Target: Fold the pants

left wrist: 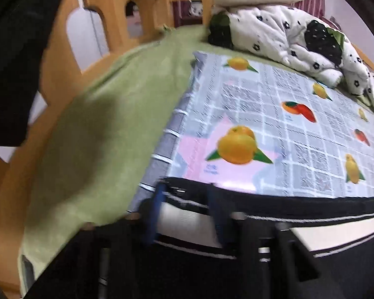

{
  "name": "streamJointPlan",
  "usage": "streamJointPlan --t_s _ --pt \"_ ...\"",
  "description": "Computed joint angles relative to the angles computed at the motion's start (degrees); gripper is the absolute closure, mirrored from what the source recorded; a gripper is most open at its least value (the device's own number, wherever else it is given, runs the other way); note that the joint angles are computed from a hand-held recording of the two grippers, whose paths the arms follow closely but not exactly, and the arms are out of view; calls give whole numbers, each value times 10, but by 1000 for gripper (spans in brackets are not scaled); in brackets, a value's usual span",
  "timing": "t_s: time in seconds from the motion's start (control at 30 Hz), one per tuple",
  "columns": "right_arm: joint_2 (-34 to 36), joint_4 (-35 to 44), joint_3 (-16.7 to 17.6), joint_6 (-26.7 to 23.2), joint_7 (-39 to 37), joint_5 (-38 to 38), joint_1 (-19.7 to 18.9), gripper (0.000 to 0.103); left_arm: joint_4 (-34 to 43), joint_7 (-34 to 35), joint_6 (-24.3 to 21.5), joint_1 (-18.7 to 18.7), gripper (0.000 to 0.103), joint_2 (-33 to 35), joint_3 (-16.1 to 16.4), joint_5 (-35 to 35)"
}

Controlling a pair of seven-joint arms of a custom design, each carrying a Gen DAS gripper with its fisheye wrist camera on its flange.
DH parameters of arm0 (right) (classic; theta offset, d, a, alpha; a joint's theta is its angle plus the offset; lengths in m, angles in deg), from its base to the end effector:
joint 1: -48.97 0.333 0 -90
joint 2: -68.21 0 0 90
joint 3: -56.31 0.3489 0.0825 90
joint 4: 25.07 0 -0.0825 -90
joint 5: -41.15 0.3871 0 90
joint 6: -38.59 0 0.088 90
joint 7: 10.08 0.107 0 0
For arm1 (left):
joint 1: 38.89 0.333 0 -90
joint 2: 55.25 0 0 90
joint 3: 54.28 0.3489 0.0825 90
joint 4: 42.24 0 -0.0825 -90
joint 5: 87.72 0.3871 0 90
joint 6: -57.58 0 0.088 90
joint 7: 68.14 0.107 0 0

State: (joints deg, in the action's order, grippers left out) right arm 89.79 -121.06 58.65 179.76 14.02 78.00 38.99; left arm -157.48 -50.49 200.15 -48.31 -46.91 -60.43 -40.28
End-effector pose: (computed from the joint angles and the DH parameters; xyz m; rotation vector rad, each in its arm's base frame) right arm 0.7027 -0.0991 0.4582 -2.2449 1.2058 -0.4166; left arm 0.5945 -0.1668 0.4476 -2.1066 1.3883 -0.3952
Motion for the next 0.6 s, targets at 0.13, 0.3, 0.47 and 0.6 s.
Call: streamJointPlan --t_s 0.13,0.3,0.47,0.6 --pt "42 44 -8 -35 6 -83 30 54 -37 -20 63 16 90 -19 6 -4" --pt "37 41 7 -61 -36 -96 17 95 -65 31 125 35 84 -29 2 -51" --pt "12 -4 11 -4 -65 -77 20 99 -55 0 126 22 101 -23 14 -11" --pt "-4 -5 31 -10 -120 20 -11 100 -75 -140 139 29 101 -62 18 131"
